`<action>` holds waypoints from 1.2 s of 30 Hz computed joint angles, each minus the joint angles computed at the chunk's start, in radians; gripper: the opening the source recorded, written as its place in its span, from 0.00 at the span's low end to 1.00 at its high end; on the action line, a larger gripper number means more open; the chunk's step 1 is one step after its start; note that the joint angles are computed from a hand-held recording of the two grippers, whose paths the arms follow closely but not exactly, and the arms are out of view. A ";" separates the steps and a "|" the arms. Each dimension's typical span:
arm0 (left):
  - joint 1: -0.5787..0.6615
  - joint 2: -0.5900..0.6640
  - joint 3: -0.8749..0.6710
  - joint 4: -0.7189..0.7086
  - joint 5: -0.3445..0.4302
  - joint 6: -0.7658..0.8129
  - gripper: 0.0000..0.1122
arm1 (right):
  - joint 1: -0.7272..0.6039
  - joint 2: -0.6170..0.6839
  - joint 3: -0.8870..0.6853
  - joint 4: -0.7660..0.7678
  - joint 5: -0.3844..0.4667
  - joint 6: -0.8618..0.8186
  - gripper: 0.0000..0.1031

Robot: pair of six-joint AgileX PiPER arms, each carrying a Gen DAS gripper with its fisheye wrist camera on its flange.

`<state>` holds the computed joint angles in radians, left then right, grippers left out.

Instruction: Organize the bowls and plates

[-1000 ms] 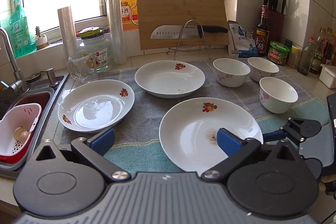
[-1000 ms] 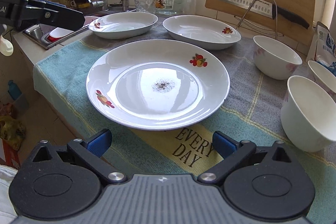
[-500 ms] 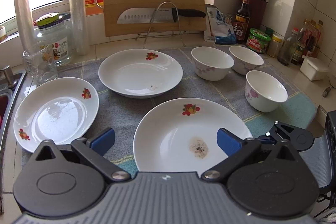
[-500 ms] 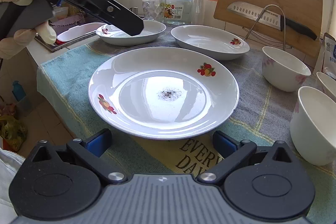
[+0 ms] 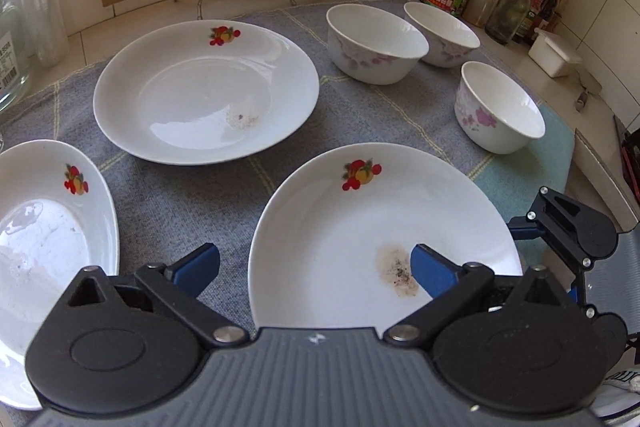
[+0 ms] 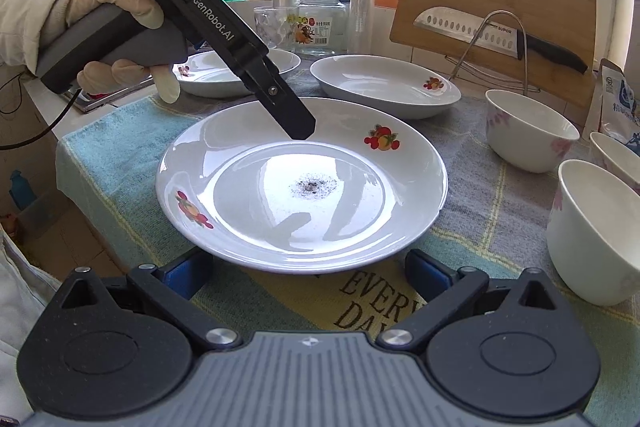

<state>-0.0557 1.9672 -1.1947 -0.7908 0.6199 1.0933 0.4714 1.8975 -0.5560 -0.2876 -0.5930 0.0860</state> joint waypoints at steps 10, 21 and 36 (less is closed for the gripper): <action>0.004 0.143 -0.265 0.194 0.297 -0.106 0.84 | 0.030 -0.003 -0.005 0.077 0.010 -0.077 1.00; -0.017 0.210 -0.405 0.277 0.425 -0.133 0.85 | 0.017 -0.008 -0.022 0.028 0.042 -0.048 1.00; -0.019 0.263 -0.512 0.304 0.529 -0.173 0.82 | 0.036 -0.019 -0.040 0.062 0.092 -0.078 1.00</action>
